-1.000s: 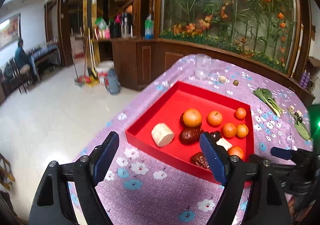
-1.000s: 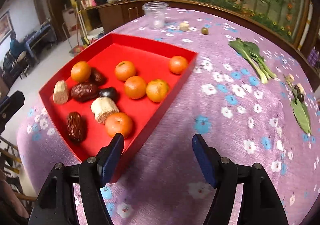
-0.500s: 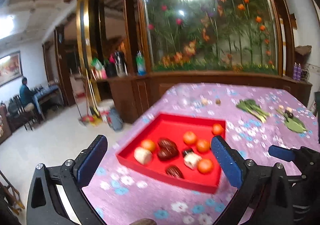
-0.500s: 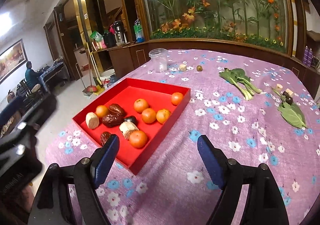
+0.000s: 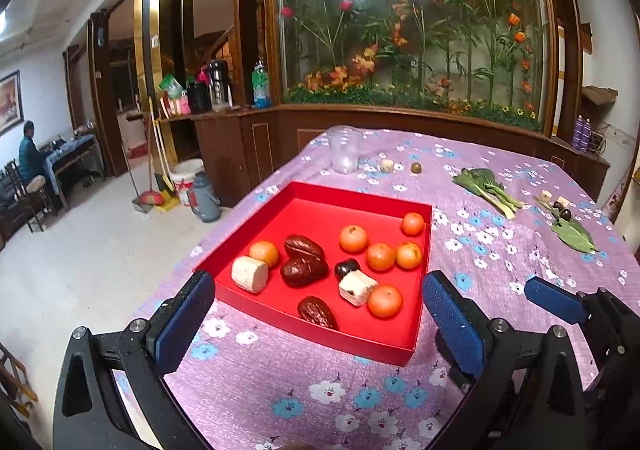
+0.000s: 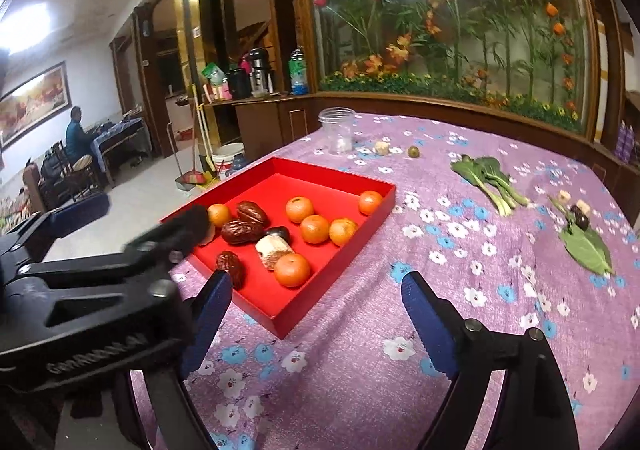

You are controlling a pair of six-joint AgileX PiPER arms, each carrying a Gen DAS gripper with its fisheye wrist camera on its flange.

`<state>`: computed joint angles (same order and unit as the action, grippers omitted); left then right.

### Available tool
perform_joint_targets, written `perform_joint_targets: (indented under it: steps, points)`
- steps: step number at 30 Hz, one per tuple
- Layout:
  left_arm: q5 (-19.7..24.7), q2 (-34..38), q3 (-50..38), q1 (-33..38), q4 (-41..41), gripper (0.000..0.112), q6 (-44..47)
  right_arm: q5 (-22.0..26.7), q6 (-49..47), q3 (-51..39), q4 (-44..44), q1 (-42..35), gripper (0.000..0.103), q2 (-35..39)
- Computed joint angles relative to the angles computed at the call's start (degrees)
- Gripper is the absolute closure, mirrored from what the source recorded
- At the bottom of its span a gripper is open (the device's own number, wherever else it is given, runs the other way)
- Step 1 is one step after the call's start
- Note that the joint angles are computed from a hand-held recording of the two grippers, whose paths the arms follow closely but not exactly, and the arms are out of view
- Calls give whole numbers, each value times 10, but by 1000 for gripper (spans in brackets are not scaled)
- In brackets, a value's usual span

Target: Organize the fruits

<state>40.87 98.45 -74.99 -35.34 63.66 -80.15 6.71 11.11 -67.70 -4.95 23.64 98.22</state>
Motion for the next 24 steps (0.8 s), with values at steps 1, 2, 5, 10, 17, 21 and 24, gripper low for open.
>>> perform_joint_targets:
  steps: [1, 2, 5, 10, 17, 21, 24]
  points:
    - [-4, 2, -1, 4, -7, 9, 5, 0, 19, -2, -22, 4, 12, 2]
    - [-8, 3, -1, 7, -12, 9, 8, 0, 21, -3, -27, 5, 12, 4]
    - [-21, 7, 1, 19, -27, 9, 15, 9, 18, -19, -29, 12, 12, 16]
    - [-43, 11, 2, 39, -54, 9, 29, 26, 17, -44, -34, 18, 12, 35]
    - [-68, 17, 3, 65, -89, 9, 50, 48, 33, -79, -57, 30, 12, 64]
    - [-73, 17, 7, 73, -93, 9, 52, 56, 54, -92, -83, 37, 12, 75]
    - [-79, 20, 6, 77, -101, 9, 59, 64, 57, -103, -88, 40, 12, 82]
